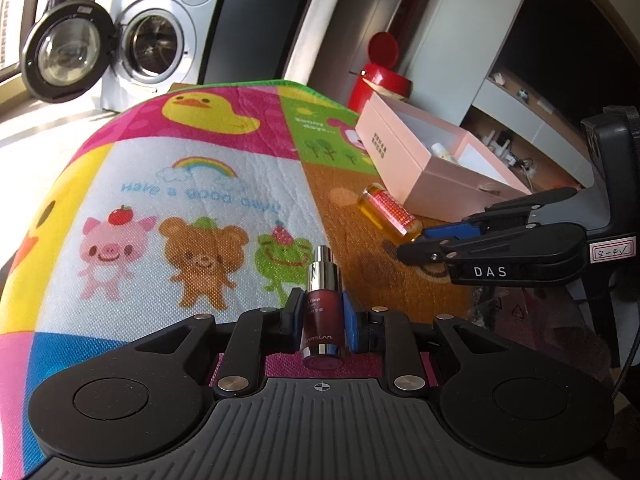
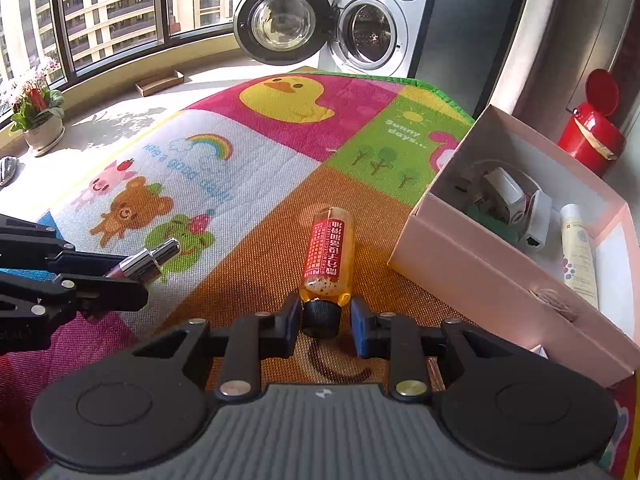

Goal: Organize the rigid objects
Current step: 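Close the right tool on the orange bottle while the left tool holds the red bottle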

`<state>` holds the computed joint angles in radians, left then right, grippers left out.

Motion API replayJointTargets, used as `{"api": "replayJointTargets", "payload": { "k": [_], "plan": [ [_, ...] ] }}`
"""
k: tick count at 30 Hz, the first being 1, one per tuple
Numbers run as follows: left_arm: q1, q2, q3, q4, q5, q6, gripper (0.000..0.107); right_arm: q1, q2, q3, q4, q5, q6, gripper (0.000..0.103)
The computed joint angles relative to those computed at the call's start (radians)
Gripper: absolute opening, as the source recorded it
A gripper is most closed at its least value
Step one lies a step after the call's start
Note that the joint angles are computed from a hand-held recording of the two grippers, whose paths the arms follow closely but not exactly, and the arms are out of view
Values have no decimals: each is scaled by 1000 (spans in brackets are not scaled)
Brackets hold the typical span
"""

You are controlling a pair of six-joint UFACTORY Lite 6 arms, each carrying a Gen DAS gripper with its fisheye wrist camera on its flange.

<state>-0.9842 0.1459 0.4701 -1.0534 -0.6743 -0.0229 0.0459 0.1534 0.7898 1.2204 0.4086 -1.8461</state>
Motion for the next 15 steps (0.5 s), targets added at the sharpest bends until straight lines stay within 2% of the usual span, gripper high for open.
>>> {"api": "replayJointTargets", "payload": {
  "k": [5,8,9,10,15],
  "plan": [
    [19,-5,118,-194,165,354,24,-67,-52,16,-363,86,359,20],
    [30,37,195,-281,242,520,24,-86,-70,26,-506,114,527,34],
    [20,60,224,-334,239,589,24,-84,-81,16,-533,99,554,43],
    [12,76,248,-382,235,647,24,-84,-97,0,-540,84,556,46],
    [-3,117,299,-439,234,696,24,-106,-125,-35,-519,47,520,46]
  ]
}}
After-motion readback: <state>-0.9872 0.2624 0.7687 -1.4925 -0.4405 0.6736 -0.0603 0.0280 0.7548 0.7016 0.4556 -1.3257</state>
